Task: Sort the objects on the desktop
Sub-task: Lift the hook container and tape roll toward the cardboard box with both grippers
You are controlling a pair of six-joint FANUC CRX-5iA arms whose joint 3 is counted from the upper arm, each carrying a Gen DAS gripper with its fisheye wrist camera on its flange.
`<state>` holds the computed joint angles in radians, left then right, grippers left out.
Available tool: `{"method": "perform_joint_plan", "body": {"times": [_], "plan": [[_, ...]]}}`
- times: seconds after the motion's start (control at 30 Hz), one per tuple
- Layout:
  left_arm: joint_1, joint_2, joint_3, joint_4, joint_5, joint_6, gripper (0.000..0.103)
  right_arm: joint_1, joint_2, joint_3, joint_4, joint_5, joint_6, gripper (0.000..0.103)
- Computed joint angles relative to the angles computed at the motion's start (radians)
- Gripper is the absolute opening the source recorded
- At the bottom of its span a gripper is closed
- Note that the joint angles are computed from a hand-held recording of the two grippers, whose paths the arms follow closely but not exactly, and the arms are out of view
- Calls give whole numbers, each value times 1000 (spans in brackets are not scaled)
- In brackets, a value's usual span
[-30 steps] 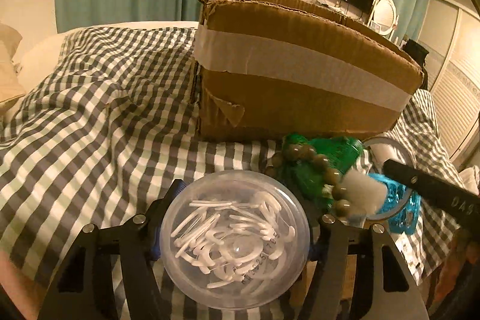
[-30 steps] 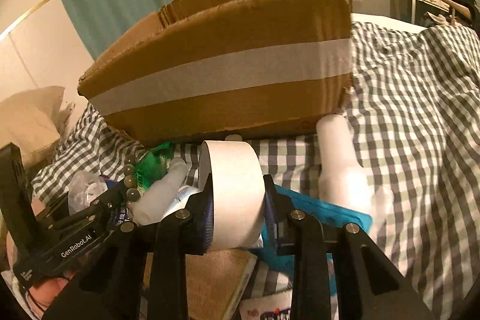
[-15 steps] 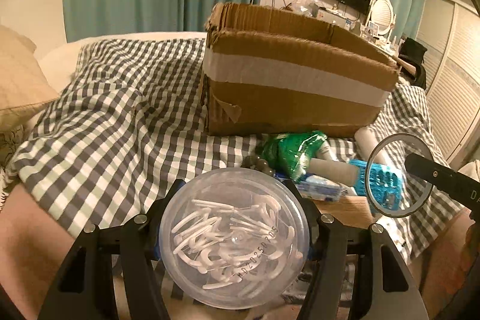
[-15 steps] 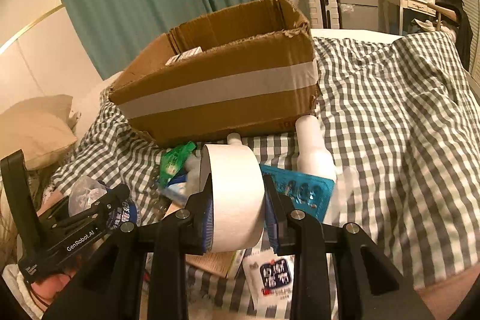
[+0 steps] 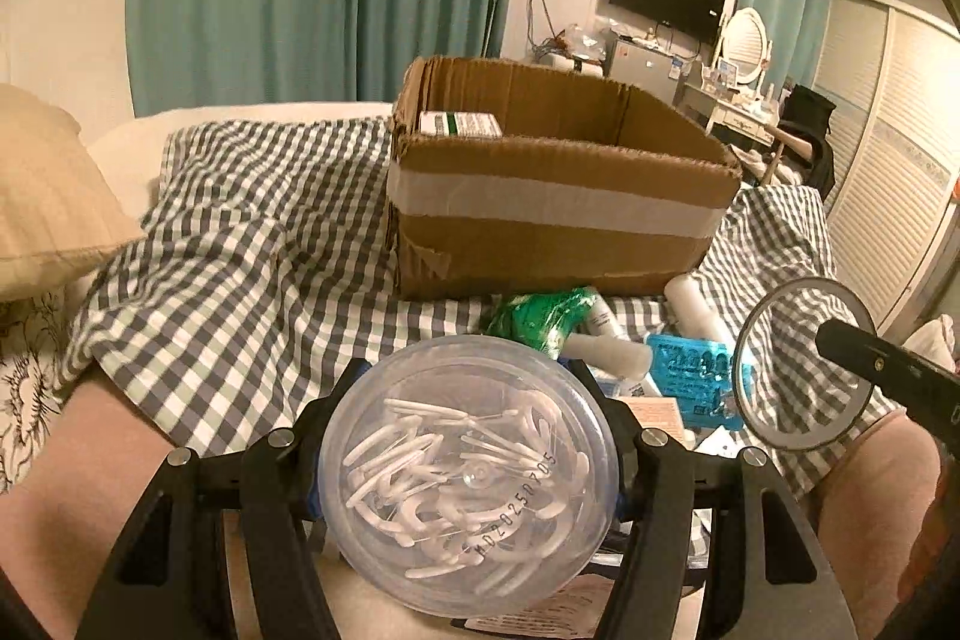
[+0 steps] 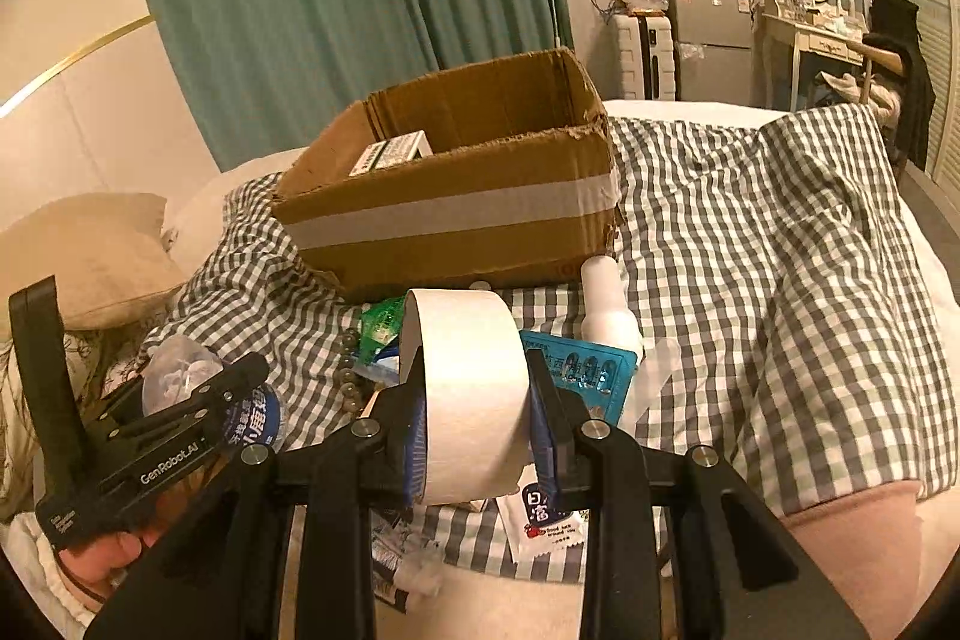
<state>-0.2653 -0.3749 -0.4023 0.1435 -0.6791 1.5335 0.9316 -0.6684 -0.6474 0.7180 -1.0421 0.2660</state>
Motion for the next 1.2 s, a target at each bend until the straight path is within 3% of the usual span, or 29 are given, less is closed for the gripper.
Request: {"method": "perform_joint_plan", "body": {"times": [0.53, 1.2], "plan": [[-28, 16, 106, -23, -25, 3, 65, 45, 6, 66, 47, -47, 34, 28], [-61, 147, 288, -56, -9, -10, 65, -100, 120, 198, 13, 77, 220, 28]]}}
